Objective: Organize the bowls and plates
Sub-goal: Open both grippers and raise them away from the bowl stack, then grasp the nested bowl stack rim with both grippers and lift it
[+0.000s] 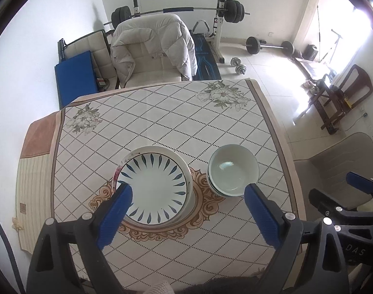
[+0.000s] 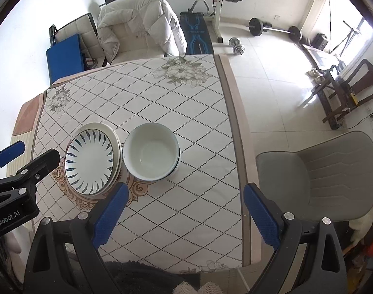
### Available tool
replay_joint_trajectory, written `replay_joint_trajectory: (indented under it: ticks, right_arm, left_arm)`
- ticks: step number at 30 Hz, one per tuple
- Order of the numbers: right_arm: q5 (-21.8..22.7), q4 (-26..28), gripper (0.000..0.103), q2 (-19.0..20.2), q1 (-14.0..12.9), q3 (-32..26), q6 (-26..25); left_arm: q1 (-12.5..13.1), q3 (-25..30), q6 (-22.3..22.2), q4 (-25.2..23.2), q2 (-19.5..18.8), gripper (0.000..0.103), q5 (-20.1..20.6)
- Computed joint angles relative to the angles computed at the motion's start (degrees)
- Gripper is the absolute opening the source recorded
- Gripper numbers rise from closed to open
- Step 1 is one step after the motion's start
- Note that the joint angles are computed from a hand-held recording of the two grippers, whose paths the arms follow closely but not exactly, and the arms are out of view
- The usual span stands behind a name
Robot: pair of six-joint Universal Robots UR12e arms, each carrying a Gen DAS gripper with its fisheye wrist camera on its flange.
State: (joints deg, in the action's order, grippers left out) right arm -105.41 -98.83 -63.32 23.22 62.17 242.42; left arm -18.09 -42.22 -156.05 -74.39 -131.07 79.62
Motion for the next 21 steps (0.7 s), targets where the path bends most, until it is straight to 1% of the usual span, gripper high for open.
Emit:
replay_joint_trajectory:
  ticks: [3, 6, 10, 13, 17, 19, 21]
  right_arm:
    - [-3.67, 1.36, 0.097, -0.44, 1.45, -1.21, 1.37]
    - [-7.22, 3.12, 0.097, -0.6, 2.81, -2.71, 2.53]
    - [-10.21, 5.34, 0.097, -0.63, 4.09, -4.48, 3.59]
    - [-12.03, 6.98, 0.097, -0.58, 4.9, -5.59, 4.35]
    - [-14.39, 8.09, 0.097, -0.74, 5.76, -6.42, 5.13]
    - [-14.54, 7.45, 0.097, -1.09, 5.88, -6.2, 4.96]
    - [-13.95, 5.01, 0.097, -1.75, 5.66, -5.03, 4.26]
  left_arm:
    - [0.45, -2.24, -0.98, 0.8, 1.71, 0.094, -0.22]
    - [0.92, -4.74, -2.25, 3.51, 3.48, 0.094, -0.61]
    - [1.41, -7.47, -4.22, 7.61, 5.47, 0.094, -1.2]
    - [1.81, -8.3, -5.5, 9.21, 6.23, 0.094, -2.69]
    - [1.87, -9.24, -5.41, 11.32, 6.92, 0.094, -3.4]
    - [1.8, -9.01, -5.01, 11.19, 6.83, 0.094, -3.93]
    - [1.81, -7.91, -3.91, 9.2, 6.3, 0.094, -5.53]
